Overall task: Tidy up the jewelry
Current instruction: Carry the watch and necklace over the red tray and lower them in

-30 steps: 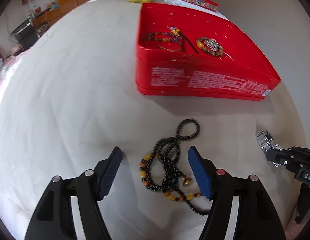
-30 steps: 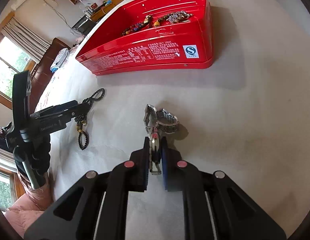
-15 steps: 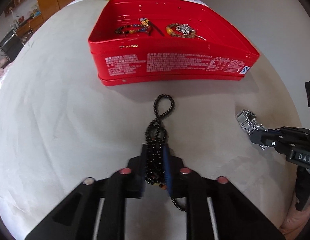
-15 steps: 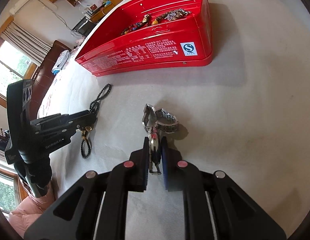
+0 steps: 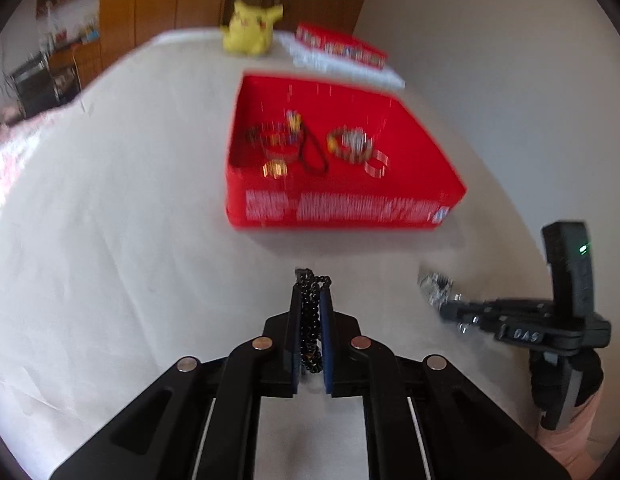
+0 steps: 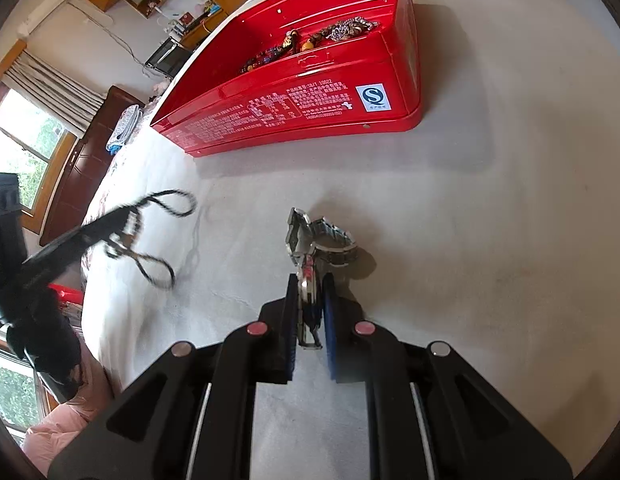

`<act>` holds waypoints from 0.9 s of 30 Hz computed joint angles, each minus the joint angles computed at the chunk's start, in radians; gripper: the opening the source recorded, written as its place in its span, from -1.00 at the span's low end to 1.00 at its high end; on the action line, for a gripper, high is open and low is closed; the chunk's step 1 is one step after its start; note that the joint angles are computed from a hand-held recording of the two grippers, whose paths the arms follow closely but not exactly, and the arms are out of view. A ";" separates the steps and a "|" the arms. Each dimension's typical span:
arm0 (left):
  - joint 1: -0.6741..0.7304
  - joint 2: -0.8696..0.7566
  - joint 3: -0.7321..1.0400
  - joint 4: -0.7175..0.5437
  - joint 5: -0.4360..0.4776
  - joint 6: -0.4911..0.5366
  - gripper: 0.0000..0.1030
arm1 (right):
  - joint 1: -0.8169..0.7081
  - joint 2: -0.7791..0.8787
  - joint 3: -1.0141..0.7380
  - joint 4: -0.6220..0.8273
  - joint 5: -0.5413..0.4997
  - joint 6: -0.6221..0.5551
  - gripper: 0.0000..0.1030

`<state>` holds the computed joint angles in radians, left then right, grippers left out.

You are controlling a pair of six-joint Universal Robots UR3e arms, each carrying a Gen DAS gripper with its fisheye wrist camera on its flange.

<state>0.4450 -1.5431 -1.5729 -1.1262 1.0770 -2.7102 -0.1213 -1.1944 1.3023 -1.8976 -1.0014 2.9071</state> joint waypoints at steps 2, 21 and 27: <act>-0.003 0.011 -0.018 0.037 0.006 -0.003 -0.85 | -0.001 0.001 0.000 -0.001 -0.001 -0.002 -0.81; -0.094 -0.125 0.030 0.024 0.148 -0.052 -0.85 | 0.010 -0.032 0.002 -0.007 -0.014 0.013 -0.83; -0.079 -0.090 0.045 0.003 0.115 -0.051 -0.85 | 0.011 -0.027 -0.047 0.029 -0.001 0.015 -0.83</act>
<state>0.3655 -1.6334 -1.5282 -1.1233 1.1919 -2.7607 -0.1098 -1.2215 1.2556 -1.8691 -1.0023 2.9225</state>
